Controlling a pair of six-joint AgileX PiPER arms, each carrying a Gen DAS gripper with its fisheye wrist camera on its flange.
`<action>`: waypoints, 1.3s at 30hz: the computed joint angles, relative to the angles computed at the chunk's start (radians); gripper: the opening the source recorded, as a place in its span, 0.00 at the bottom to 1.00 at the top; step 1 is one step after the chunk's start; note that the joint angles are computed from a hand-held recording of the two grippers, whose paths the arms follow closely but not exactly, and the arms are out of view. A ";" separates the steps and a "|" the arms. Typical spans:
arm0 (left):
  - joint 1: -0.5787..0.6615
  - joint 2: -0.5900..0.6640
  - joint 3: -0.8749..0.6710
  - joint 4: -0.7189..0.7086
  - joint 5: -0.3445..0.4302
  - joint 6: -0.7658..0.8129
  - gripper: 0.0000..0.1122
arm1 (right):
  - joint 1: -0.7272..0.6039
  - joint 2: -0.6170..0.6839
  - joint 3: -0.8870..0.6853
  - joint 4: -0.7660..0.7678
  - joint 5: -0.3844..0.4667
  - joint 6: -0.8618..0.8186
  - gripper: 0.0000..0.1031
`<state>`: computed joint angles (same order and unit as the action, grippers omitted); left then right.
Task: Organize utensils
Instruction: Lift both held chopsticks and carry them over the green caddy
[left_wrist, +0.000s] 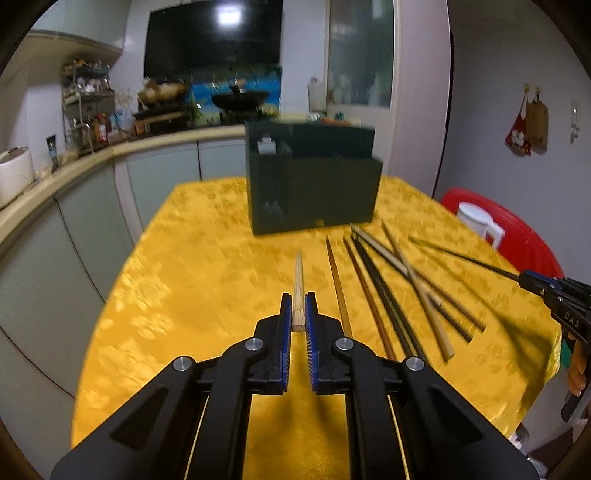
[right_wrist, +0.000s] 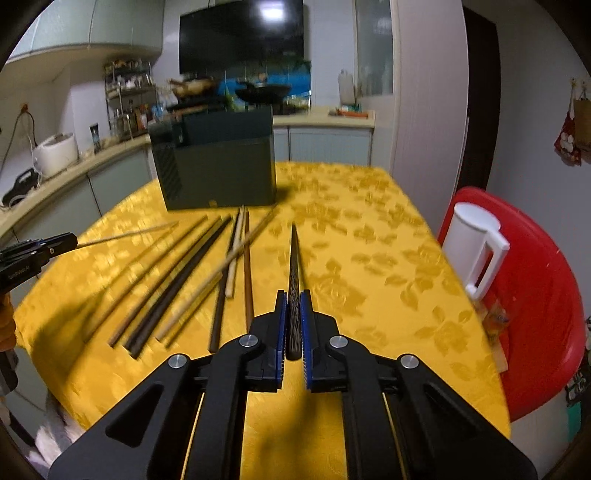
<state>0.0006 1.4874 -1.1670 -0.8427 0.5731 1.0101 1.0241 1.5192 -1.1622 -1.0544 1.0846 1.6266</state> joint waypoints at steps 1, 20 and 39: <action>0.009 -0.008 -0.011 -0.006 0.011 -0.001 0.06 | 0.010 -0.007 -0.010 -0.013 0.013 -0.003 0.08; 0.002 0.006 -0.269 0.026 0.109 -0.101 0.06 | 0.006 -0.013 -0.248 -0.116 0.033 -0.186 0.08; -0.008 0.148 -0.502 0.124 0.233 -0.231 0.06 | -0.220 0.094 -0.502 0.116 -0.101 -0.454 0.08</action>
<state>-0.0072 1.6356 -1.6690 -0.7190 0.8057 0.7791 0.8044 1.6132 -1.6642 -0.9384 0.9840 1.1727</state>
